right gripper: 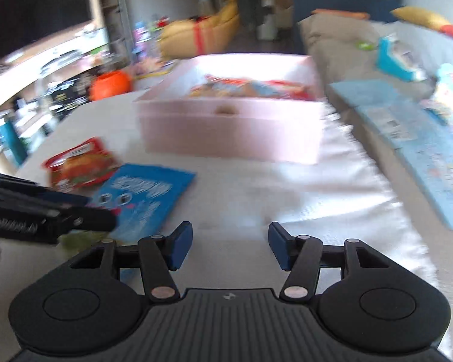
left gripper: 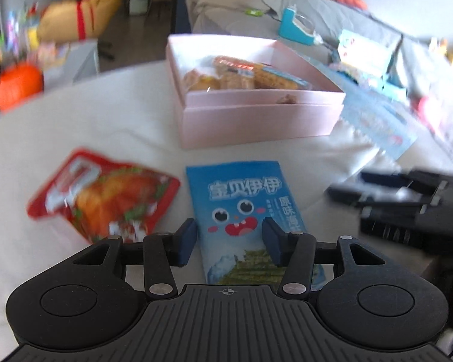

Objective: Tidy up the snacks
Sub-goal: 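Reach the left tool past the red roast-chicken packet to the blue seaweed packet, then grasp the blue seaweed packet with the left tool and lift it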

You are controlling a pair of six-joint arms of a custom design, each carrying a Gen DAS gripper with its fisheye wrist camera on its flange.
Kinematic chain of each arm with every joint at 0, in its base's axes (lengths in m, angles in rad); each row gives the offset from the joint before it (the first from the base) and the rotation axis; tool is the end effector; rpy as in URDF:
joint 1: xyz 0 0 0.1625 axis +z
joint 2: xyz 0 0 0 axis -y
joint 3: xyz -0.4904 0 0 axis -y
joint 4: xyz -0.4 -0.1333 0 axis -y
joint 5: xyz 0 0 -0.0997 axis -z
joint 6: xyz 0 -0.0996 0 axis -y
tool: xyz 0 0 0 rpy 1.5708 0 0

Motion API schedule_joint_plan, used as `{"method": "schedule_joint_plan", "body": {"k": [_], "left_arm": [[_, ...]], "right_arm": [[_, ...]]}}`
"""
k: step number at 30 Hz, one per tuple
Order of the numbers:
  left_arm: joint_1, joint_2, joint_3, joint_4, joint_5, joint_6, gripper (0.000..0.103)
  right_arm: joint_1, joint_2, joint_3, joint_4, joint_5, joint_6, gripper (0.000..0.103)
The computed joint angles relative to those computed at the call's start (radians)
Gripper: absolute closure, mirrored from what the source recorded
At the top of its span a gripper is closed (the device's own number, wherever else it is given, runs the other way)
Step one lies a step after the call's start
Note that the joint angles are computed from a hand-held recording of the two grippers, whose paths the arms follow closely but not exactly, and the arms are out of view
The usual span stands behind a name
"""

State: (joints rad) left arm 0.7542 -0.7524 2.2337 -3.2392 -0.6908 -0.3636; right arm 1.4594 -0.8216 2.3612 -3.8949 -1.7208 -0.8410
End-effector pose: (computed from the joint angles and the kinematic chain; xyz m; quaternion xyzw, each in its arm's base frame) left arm -0.2232 -0.4979 0.0554 0.1635 0.8867 -0.3062 0.3053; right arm 0.0636 -0.4967 0.1225 0.3020 -0.8710 0.3070 0.2363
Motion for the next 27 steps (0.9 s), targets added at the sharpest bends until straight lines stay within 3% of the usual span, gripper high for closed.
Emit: {"method": "schedule_joint_plan", "body": {"k": [2, 4, 6, 9, 11, 13, 18, 22, 25, 27], "left_arm": [[-0.015, 0.004, -0.004, 0.004, 0.030, 0.009, 0.052], [-0.023, 0.008, -0.010, 0.003, 0.029, 0.013, 0.052], [-0.033, 0.016, -0.019, 0.015, 0.033, 0.017, 0.052], [-0.046, 0.041, -0.037, 0.032, 0.038, 0.046, 0.052], [-0.045, 0.055, -0.049, 0.053, 0.013, 0.065, 0.052], [-0.043, 0.074, -0.050, 0.025, -0.003, 0.099, 0.044], [-0.054, 0.082, -0.046, 0.021, 0.025, 0.135, 0.042], [-0.063, 0.080, -0.034, 0.062, 0.137, 0.109, 0.045], [-0.039, 0.067, -0.032, 0.087, 0.134, 0.076, 0.034], [-0.034, 0.063, -0.036, 0.092, 0.132, 0.064, 0.032]], "right_arm": [[-0.008, 0.034, -0.007, -0.131, -0.021, -0.003, 0.045], [-0.025, 0.046, -0.020, -0.190, -0.030, 0.028, 0.041], [-0.055, 0.011, -0.031, -0.109, -0.009, 0.131, 0.040], [-0.100, -0.031, -0.025, -0.051, 0.089, 0.206, 0.039], [-0.109, -0.035, -0.023, -0.046, 0.108, 0.217, 0.039], [-0.109, -0.030, -0.019, -0.060, 0.108, 0.214, 0.039], [-0.117, -0.033, -0.016, -0.057, 0.122, 0.216, 0.038], [-0.121, -0.040, -0.013, -0.052, 0.132, 0.221, 0.037], [-0.120, -0.039, -0.012, -0.052, 0.133, 0.222, 0.035], [-0.119, -0.038, -0.011, -0.053, 0.132, 0.220, 0.034]]}}
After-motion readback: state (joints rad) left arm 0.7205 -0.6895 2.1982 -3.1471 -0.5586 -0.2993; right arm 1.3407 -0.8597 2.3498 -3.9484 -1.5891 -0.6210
